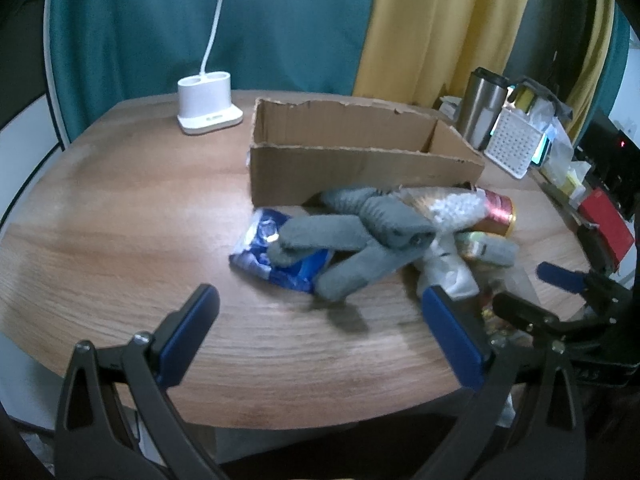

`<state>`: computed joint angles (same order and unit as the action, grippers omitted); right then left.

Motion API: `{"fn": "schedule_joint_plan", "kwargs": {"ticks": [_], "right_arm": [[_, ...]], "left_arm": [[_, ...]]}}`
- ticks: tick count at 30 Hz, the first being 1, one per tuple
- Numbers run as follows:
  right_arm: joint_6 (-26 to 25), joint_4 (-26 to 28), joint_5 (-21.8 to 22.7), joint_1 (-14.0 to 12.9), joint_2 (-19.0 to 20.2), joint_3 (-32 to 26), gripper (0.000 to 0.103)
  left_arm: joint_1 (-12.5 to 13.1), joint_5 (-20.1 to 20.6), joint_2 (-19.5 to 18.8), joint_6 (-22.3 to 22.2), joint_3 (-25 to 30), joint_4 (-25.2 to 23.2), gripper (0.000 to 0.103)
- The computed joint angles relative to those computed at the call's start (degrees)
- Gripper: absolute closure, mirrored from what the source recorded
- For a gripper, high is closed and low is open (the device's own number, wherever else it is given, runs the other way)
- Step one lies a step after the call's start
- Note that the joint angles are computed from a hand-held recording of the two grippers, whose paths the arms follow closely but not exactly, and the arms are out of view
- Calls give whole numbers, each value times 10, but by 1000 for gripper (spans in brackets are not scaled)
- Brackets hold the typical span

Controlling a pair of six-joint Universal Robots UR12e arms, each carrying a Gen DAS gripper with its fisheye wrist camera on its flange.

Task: Organize objects
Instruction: 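Grasp the grey gloves with the left tool while the right tool grasps the clear food bag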

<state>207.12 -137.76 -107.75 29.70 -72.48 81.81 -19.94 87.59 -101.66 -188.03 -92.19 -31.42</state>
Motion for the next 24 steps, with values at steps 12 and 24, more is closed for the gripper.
{"fn": "schedule_joint_plan", "kwargs": {"ticks": [12, 24], "right_arm": [[-13, 18, 58, -15, 0, 10, 46], [-20, -22, 61, -25, -27, 40, 53]], "left_arm": [[-11, 11, -17, 13, 23, -24, 1], [-23, 7, -36, 35, 58, -32, 1]]}}
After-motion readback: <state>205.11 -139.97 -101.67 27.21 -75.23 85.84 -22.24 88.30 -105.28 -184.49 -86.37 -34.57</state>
